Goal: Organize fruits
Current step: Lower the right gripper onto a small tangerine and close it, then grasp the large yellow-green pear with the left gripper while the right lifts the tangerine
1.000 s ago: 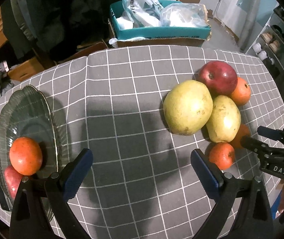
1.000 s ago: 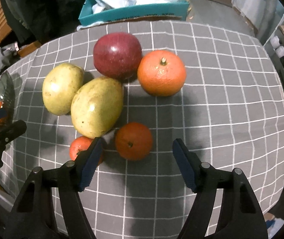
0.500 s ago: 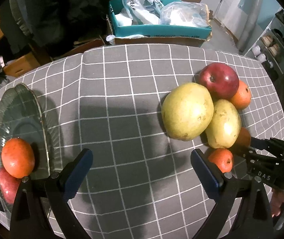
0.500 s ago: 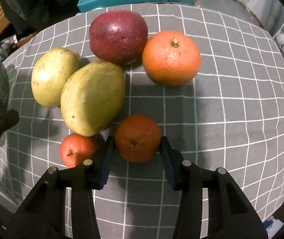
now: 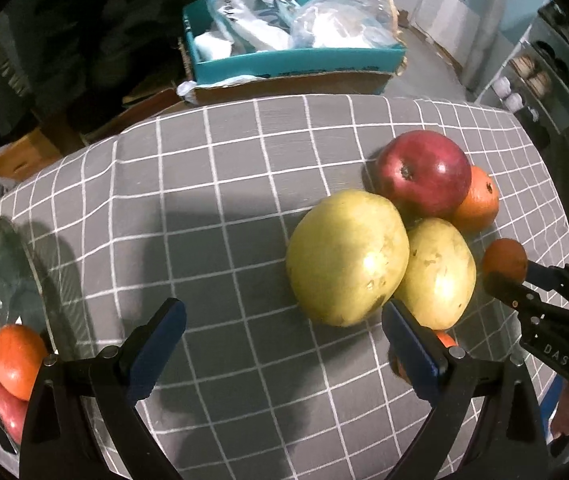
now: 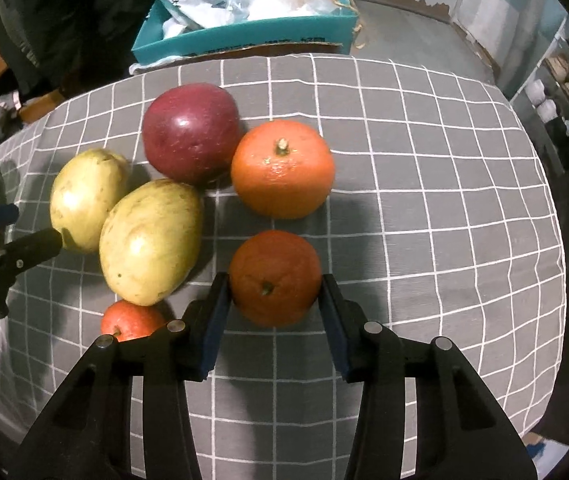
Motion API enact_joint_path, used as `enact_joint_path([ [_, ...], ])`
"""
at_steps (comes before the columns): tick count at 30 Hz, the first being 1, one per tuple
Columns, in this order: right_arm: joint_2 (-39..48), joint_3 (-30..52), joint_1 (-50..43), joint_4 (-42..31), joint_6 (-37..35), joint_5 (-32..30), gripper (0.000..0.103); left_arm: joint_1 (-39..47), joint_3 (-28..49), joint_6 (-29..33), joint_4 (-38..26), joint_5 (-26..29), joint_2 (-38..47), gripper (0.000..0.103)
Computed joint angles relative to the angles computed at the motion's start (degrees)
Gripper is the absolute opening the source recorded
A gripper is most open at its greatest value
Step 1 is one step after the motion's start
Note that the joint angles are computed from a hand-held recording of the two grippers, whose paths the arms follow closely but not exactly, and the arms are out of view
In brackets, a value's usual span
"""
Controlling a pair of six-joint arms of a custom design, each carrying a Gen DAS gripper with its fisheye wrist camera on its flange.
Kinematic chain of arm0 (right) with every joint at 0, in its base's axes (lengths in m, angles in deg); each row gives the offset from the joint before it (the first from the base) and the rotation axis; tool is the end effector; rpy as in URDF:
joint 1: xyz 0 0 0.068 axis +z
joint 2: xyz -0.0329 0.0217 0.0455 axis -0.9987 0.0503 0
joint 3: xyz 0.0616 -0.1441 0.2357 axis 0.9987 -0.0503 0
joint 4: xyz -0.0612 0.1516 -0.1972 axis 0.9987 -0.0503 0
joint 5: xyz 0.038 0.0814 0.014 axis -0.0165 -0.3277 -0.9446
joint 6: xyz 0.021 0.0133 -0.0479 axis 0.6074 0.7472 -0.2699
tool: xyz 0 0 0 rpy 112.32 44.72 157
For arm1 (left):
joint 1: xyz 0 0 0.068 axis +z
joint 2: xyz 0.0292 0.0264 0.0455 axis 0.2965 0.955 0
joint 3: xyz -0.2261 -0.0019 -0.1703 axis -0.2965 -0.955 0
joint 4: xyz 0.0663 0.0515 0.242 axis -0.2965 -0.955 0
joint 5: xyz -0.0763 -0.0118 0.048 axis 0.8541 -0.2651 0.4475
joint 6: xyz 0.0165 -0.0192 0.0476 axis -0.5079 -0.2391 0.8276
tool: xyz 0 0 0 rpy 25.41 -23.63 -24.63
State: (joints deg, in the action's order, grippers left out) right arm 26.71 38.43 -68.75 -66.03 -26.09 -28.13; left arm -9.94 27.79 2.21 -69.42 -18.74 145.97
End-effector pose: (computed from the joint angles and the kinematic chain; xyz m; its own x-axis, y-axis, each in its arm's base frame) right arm 0.2068 0.0644 0.1195 -0.9354 0.1832 -0.3026 0.1803 0.9829 0.0377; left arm 0.2922 -0.1525 0.1150 -0.8799 0.3523 -0.3189 0.3973 0.9136 -0.0869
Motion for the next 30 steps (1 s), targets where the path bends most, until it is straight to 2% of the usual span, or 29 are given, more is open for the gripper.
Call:
enact_joint_path([
  [14,0.5,-1.1,-4.8,2.8,-1.7,-2.2,0.044,-1.3,4.2,-1.1,1.1,3.2,6.1,0.1],
  [23,0.4,-1.7,-5.7,3.3,-2.0,-2.9,0.044,0.5,5.4,-1.6,3.0,8.4,8.8,0.1],
  [26,0.3,-1.8,-6.1,3.2,-2.0,-3.0,0.044,1.3,5.5,-1.7,3.6,12.1,9.3,0.085],
  [27,-0.1,-1.9,-6.2,3.0,-2.2,-3.1,0.044,1.5,5.6,-1.8,3.6,13.9,9.3,0.074],
  [30,-0.2,-1.8,-6.3,2.8,-2.4,-3.1,0.044,-0.2,5.7,-1.6,3.0,10.8,8.4,0.074],
])
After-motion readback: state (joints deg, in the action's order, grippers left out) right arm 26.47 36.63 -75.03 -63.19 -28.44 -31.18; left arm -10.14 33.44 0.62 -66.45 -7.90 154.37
